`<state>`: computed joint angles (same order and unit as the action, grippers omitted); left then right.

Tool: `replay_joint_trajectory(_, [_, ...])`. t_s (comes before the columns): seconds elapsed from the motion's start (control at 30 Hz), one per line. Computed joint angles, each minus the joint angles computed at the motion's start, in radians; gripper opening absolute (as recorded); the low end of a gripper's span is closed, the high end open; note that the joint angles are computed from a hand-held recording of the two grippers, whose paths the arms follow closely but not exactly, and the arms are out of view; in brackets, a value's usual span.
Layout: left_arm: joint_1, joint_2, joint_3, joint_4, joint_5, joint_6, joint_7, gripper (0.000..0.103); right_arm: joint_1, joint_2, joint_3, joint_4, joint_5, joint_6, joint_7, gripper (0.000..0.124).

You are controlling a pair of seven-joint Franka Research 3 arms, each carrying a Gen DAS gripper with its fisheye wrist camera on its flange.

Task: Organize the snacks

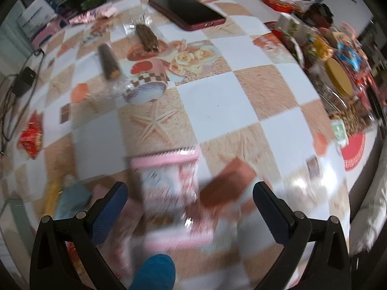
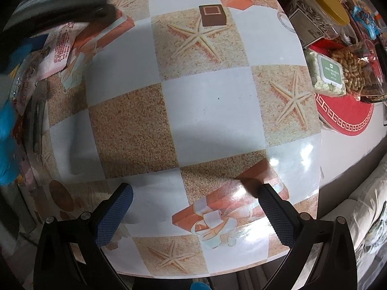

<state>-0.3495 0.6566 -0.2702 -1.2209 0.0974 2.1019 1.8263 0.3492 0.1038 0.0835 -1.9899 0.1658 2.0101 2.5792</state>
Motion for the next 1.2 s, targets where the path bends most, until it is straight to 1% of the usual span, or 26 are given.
replay_joint_trajectory(0.07, [0.033,-0.037,-0.017,-0.023,-0.027,-0.028,0.053,0.103,-0.002,0.005,-0.001,0.007,0.008,-0.009,-0.007,0.103])
replay_joint_trajectory(0.13, [0.063,-0.074,-0.024,-0.027,-0.054,-0.085,0.106,0.103,-0.009,0.019,-0.004,0.030,0.043,-0.046,-0.010,0.103])
replay_joint_trajectory(0.17, [0.066,-0.074,-0.018,0.001,-0.051,-0.123,0.123,0.103,-0.008,0.021,-0.003,0.041,0.049,-0.053,0.010,0.103])
replay_joint_trajectory(0.2, [0.069,-0.087,-0.012,0.010,-0.046,-0.154,0.140,0.103,-0.006,0.007,-0.004,0.034,0.047,-0.036,0.030,0.103])
replay_joint_trajectory(0.23, [0.078,-0.107,-0.007,0.010,-0.047,-0.177,0.157,0.103,-0.001,-0.006,-0.003,0.037,0.033,-0.018,0.052,0.103])
replay_joint_trajectory(0.3, [0.088,-0.132,0.003,0.027,-0.044,-0.214,0.182,0.103,0.006,-0.014,0.001,0.070,-0.010,-0.023,0.083,0.103])
replay_joint_trajectory(0.37, [0.103,-0.164,0.013,0.031,-0.040,-0.228,0.213,0.103,0.014,-0.018,0.004,0.114,-0.054,-0.032,0.115,0.103])
replay_joint_trajectory(0.6, [0.130,-0.240,0.045,0.040,-0.001,-0.197,0.249,0.103,0.043,0.011,0.014,0.275,-0.150,-0.083,0.206,0.103])
replay_joint_trajectory(0.83, [0.150,-0.247,0.060,0.106,0.012,-0.193,0.246,0.103,0.081,0.056,0.018,0.386,-0.185,-0.080,0.275,0.103])
replay_joint_trajectory(0.93, [0.155,-0.242,0.063,0.131,0.013,-0.203,0.244,0.103,0.090,0.060,0.017,0.397,-0.182,-0.073,0.274,0.103])
replay_joint_trajectory(1.2, [0.165,-0.251,0.066,0.139,0.012,-0.197,0.241,0.103,0.110,0.117,0.003,0.506,-0.218,-0.116,0.247,0.103])
